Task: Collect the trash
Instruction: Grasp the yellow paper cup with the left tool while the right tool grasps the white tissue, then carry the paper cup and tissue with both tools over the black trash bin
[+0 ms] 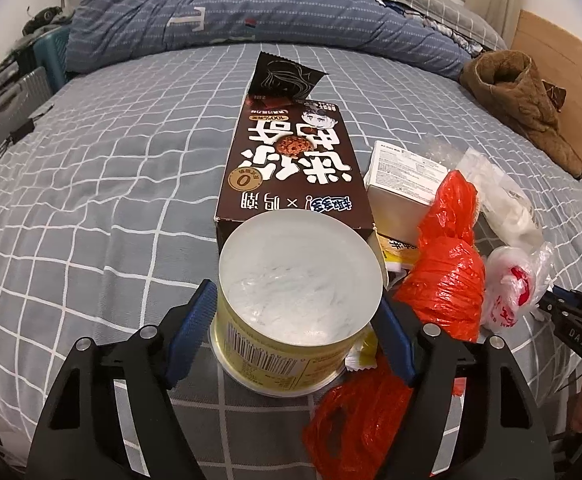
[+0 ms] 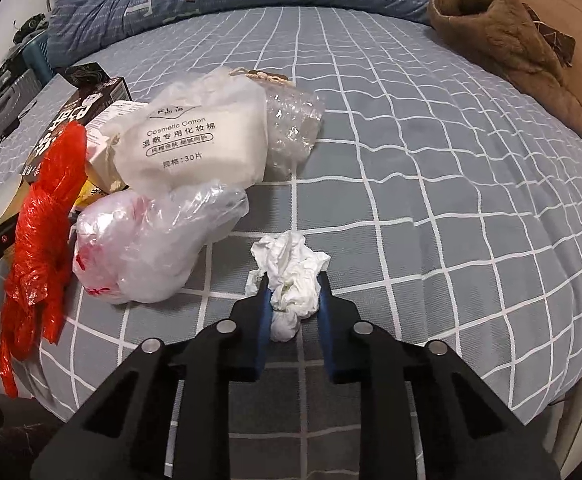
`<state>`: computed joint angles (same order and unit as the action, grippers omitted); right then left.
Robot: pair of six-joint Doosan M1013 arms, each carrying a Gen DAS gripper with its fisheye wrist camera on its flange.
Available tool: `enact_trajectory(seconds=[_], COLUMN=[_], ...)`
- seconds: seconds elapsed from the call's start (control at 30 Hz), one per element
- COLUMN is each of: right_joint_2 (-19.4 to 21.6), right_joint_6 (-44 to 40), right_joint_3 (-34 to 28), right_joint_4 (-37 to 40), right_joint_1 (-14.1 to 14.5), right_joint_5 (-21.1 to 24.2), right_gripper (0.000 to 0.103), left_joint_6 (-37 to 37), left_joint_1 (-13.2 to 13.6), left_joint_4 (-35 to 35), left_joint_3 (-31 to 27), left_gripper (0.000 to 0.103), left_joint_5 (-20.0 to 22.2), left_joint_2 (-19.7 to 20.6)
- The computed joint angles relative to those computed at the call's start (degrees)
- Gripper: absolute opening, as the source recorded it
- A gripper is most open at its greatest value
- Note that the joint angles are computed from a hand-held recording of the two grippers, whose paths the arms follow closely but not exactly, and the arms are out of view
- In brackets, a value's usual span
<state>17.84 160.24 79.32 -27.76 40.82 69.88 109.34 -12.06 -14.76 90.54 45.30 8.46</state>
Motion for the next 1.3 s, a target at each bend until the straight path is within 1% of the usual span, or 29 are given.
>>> enact_trajectory(seconds=[0.13,0.37,0.63,1.0,1.3], right_joint_2=[-0.30,-0.91,-1.09,-1.57,-1.97], right_joint_6=[1.20,2.34,3.93,5.08,7.12], right_joint_3=[-0.11,-0.67,-1.87,-2.67,-3.17], right_joint_4=[-1.47,-3.82,-6.91,-8.77,-10.77], right_joint_1=[0.44,1.18,3.26,5.36,7.79], right_joint_5=[-0.39,0.78,2.60,3.49,4.56], right_gripper=[0.018,0.018,0.018,0.018,0.018], left_joint_6=[-0.33,-0.29,1.55,3.77,4.80], left_joint_1=[0.50,1.21,1.36,2.50,3.48], left_joint_4=[-0.95,-1.48,-1.94,-2.97,-5.14], left_joint_3=[-0.43,-0.60,0.44,2.40,4.02], left_gripper=[0.073,0.073,0.073,0.073,0.073], left_joint_5=[0.85,0.70,0.21,0.48,0.77], left_joint_2=[-0.19,-1.05,-3.36,-6.28,-8.86])
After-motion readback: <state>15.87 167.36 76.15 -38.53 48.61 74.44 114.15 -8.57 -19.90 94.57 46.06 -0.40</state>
